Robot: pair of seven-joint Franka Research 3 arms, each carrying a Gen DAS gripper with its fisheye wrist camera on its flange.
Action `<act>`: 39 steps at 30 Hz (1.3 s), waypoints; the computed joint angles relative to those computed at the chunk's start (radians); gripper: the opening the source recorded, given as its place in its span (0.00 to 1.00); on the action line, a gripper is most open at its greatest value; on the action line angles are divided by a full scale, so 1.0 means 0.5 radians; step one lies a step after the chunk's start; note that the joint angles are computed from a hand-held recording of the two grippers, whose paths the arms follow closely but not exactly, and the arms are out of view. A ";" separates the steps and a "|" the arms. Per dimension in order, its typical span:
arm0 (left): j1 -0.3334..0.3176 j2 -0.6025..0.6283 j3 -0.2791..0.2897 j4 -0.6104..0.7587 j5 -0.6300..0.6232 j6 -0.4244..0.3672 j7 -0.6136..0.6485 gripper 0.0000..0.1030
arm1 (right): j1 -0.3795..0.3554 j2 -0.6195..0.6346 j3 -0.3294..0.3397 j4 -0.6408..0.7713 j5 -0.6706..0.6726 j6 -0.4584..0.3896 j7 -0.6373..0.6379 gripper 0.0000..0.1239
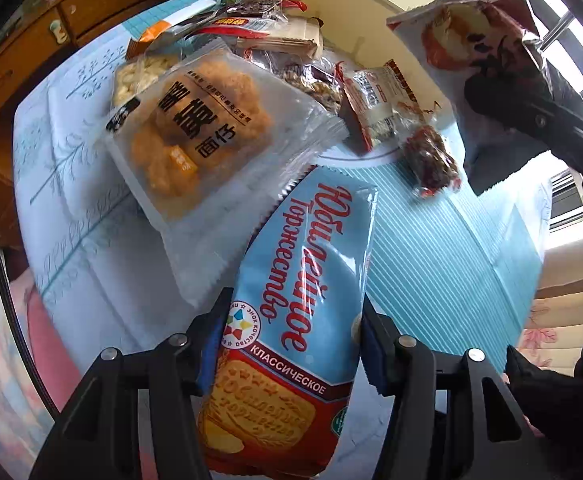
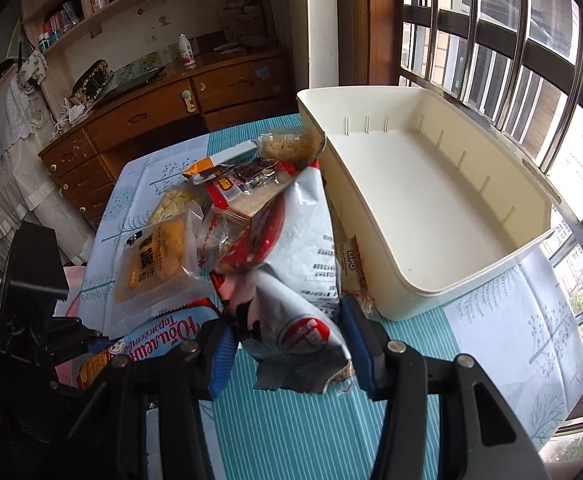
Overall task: Organize snacks
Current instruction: 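Lift and carry both held snacks over the white tray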
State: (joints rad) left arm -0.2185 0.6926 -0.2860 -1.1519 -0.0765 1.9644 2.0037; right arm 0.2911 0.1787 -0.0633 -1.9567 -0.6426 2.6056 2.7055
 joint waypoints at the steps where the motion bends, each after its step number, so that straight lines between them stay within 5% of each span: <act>1: 0.021 -0.033 -0.004 -0.033 -0.020 -0.015 -0.004 0.53 | 0.005 -0.019 0.002 -0.005 -0.002 -0.011 0.003 0.40; 8: 0.106 -0.343 -0.028 -0.364 -0.180 0.081 -0.077 0.52 | -0.020 -0.147 0.052 -0.053 -0.020 -0.037 0.017 0.40; 19: 0.066 -0.647 -0.005 -0.643 -0.312 0.375 -0.481 0.51 | -0.166 -0.399 0.139 -0.268 0.157 0.121 -0.354 0.40; 27: -0.044 -0.759 0.015 -0.707 -0.215 0.661 -0.996 0.51 | -0.330 -0.594 0.146 -0.453 0.467 0.307 -0.932 0.40; 39: -0.249 -0.580 -0.018 -0.410 0.020 0.844 -1.521 0.51 | -0.490 -0.711 0.047 -0.547 1.128 0.538 -1.933 0.40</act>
State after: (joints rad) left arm -0.3428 0.4027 -0.2951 -1.3568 -0.0667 2.3866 1.2432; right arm 0.0460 -0.1768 -0.0397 -2.2300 -0.0785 2.8745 1.7391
